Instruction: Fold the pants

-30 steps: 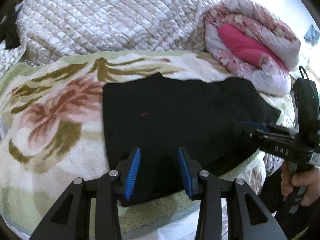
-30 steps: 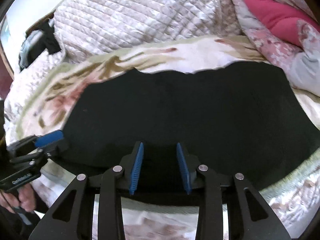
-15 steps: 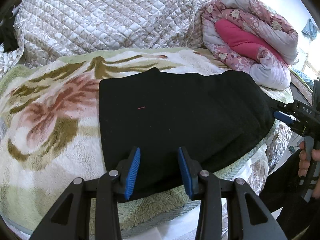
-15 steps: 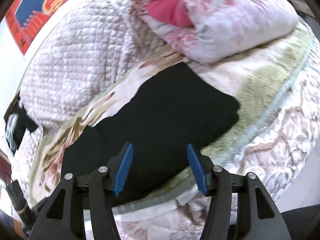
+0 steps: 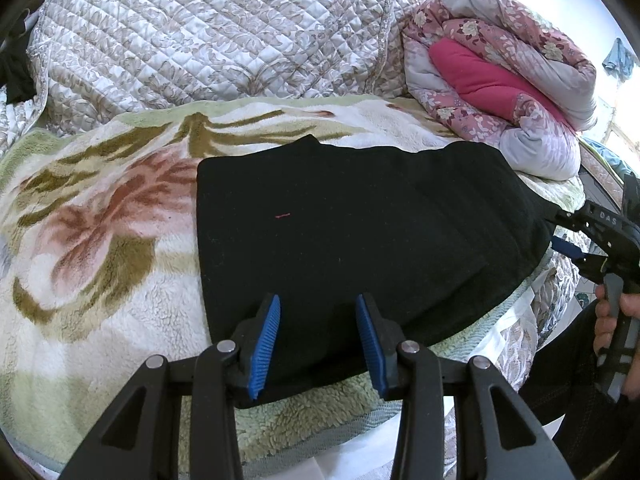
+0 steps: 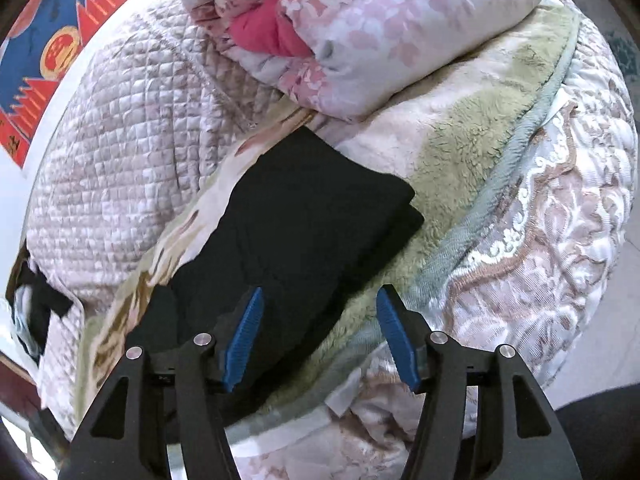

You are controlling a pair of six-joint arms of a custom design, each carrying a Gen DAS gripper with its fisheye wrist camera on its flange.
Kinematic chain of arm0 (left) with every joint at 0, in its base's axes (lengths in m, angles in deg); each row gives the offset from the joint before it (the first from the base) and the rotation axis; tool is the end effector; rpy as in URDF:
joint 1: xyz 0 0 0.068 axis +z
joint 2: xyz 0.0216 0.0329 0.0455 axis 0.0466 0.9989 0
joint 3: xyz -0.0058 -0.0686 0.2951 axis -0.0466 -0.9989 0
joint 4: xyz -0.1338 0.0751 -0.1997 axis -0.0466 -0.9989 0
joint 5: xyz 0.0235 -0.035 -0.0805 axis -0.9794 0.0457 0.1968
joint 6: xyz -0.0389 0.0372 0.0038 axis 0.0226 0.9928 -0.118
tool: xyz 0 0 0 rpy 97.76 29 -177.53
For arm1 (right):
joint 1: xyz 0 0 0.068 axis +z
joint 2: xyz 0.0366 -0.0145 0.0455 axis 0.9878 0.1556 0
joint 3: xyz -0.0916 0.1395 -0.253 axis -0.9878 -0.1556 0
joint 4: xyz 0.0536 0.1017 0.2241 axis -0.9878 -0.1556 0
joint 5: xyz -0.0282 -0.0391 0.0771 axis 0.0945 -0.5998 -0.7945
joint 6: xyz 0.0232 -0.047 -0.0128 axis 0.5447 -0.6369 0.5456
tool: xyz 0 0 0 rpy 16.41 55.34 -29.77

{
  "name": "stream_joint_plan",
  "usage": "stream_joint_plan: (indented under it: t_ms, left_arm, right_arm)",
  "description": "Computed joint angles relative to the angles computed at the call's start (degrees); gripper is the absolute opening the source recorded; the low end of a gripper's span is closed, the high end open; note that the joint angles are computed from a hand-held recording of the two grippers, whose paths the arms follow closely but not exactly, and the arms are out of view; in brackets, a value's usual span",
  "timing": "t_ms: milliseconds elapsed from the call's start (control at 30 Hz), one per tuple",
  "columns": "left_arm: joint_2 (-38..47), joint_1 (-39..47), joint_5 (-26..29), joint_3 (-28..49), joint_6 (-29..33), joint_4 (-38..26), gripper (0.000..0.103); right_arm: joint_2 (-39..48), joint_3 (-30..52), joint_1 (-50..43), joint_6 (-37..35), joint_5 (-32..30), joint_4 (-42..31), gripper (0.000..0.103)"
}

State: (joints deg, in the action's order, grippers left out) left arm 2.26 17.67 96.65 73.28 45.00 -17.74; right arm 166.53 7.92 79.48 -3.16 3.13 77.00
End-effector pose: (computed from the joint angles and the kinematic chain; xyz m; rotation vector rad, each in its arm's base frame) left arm 0.2396 0.0556 0.1330 -0.1129 2.3802 -0.1259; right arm 0.3532 0.0041 0.1453 0.3748 2.3371 0.6808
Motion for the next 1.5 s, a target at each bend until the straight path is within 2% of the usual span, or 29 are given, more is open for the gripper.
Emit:
stream_joint_plan:
  t_ms: [233, 300, 400, 467, 533, 633, 667, 700, 967, 1167, 1367, 1500]
  left_arm:
    - [0.24, -0.13, -0.09, -0.12, -0.14, 0.42, 0.043]
    - [0.22, -0.01, 0.00, -0.14, -0.02, 0.40, 0.043]
    - [0.28, 0.02, 0.19, -0.18, -0.23, 0.51, 0.043]
    - [0.52, -0.21, 0.05, 0.05, -0.51, 0.55, 0.043]
    - [0.51, -0.47, -0.24, 0.26, -0.59, 0.39, 0.043]
    - [0.42, -0.33, 0.02, 0.26, -0.60, 0.24, 0.043]
    - [0.41, -0.34, 0.02, 0.20, -0.68, 0.29, 0.043]
    - [0.55, -0.48, 0.11, 0.42, -0.98, 0.17, 0.043]
    - [-1.13, 4.21, 2.76, 2.35, -1.97, -2.75, 0.043]
    - [-0.90, 10.66, 3.35, 4.24, -1.56, -4.32, 0.043]
    - [0.51, 17.42, 4.32, 6.37, -2.62, -5.94, 0.043]
    - [0.65, 19.54, 4.86, 6.73, -2.31, -6.48, 0.043]
  right_arm:
    - [5.27, 4.07, -0.45, 5.55, 0.84, 3.58, 0.063]
    - [4.68, 4.66, 0.08, 5.75, 1.60, 2.60, 0.064]
    - [2.90, 1.90, -0.27, 5.61, 0.07, 6.53, 0.064]
    - [3.60, 2.70, -0.25, 5.42, -0.34, 6.07, 0.063]
    - [6.29, 6.53, 0.00, 4.90, -1.46, 2.03, 0.058]
    - [7.29, 10.41, 0.99, 2.38, 0.14, -2.19, 0.038]
    - [6.95, 11.49, 1.21, 1.76, -0.18, -3.35, 0.028]
    - [6.34, 11.73, 1.50, 1.22, 0.11, -3.60, 0.024]
    - [0.34, 14.60, 6.85, -5.07, -2.41, -7.09, 0.022]
    - [-1.71, 18.64, 16.69, -10.82, -3.44, -10.07, 0.022]
    - [1.88, 20.80, 27.66, -16.60, -3.34, -12.13, 0.021]
    - [9.03, 23.06, 33.25, -21.62, -3.40, -16.48, 0.022]
